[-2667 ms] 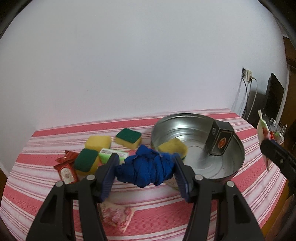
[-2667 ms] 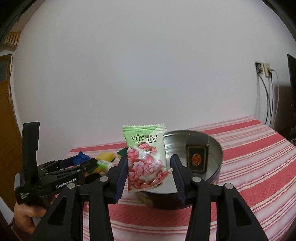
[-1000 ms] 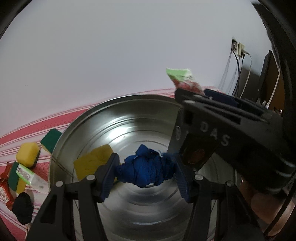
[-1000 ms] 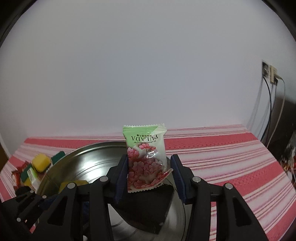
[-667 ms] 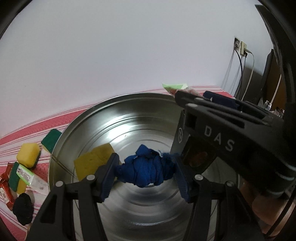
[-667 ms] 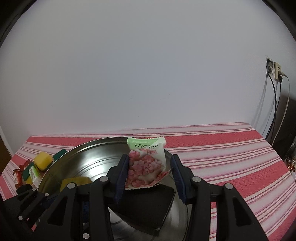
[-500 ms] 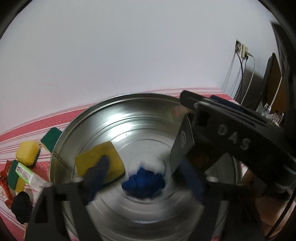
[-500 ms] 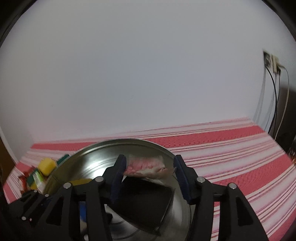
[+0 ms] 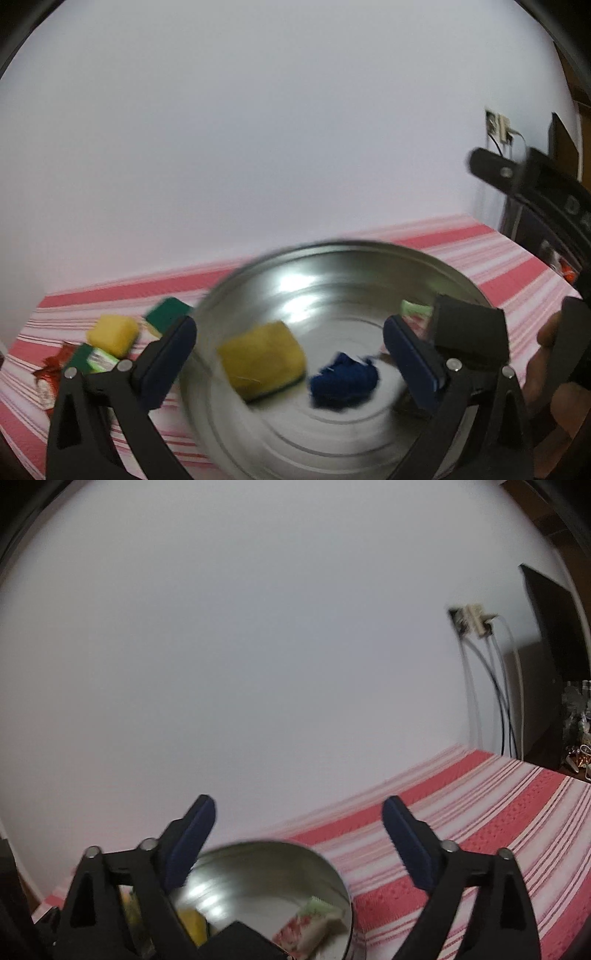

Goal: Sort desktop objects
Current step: 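Withdraw both grippers from the tin toward the remaining objects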

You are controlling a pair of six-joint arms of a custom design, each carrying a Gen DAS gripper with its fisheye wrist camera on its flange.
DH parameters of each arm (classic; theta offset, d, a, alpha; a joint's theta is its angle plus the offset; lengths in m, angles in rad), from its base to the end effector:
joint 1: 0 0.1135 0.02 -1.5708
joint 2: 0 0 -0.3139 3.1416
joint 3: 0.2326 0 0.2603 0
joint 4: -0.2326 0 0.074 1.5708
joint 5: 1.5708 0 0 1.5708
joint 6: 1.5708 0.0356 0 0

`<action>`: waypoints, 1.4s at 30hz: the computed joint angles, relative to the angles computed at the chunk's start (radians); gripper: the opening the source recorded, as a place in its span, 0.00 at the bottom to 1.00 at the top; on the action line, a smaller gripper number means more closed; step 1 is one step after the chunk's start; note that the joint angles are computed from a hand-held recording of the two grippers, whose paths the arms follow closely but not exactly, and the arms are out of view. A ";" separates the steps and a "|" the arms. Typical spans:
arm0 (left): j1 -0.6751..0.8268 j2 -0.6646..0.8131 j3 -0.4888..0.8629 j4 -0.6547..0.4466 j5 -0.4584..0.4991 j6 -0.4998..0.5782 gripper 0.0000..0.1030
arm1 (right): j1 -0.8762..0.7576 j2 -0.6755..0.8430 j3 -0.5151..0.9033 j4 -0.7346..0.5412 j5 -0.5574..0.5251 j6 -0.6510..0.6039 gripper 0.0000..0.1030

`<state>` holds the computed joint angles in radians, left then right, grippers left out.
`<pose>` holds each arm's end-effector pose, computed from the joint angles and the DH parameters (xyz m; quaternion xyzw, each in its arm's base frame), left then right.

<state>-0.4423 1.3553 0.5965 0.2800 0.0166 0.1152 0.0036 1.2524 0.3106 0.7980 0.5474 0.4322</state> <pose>0.2485 -0.1183 0.2389 0.2393 0.8204 -0.0915 0.5112 0.2227 -0.0177 0.2271 0.3277 0.6737 -0.0633 0.6594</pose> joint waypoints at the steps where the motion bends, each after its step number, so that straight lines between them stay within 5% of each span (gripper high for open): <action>1: 0.014 -0.006 -0.011 0.024 0.002 0.000 0.99 | 0.024 0.013 -0.017 0.063 0.040 -0.019 0.99; 9: 0.095 -0.011 -0.046 0.073 0.016 -0.017 0.99 | 0.251 0.092 -0.009 0.197 0.321 -0.181 0.99; 22: 0.175 -0.028 -0.134 0.186 0.020 0.020 0.99 | 0.450 0.129 -0.001 0.181 0.541 -0.138 0.99; 35: 0.353 -0.065 -0.143 0.123 0.217 0.032 0.99 | 0.649 0.116 0.025 0.059 0.731 -0.010 0.99; 42: 0.446 -0.070 -0.140 0.090 0.261 0.073 0.99 | 0.736 0.124 0.080 -0.138 0.771 0.195 0.99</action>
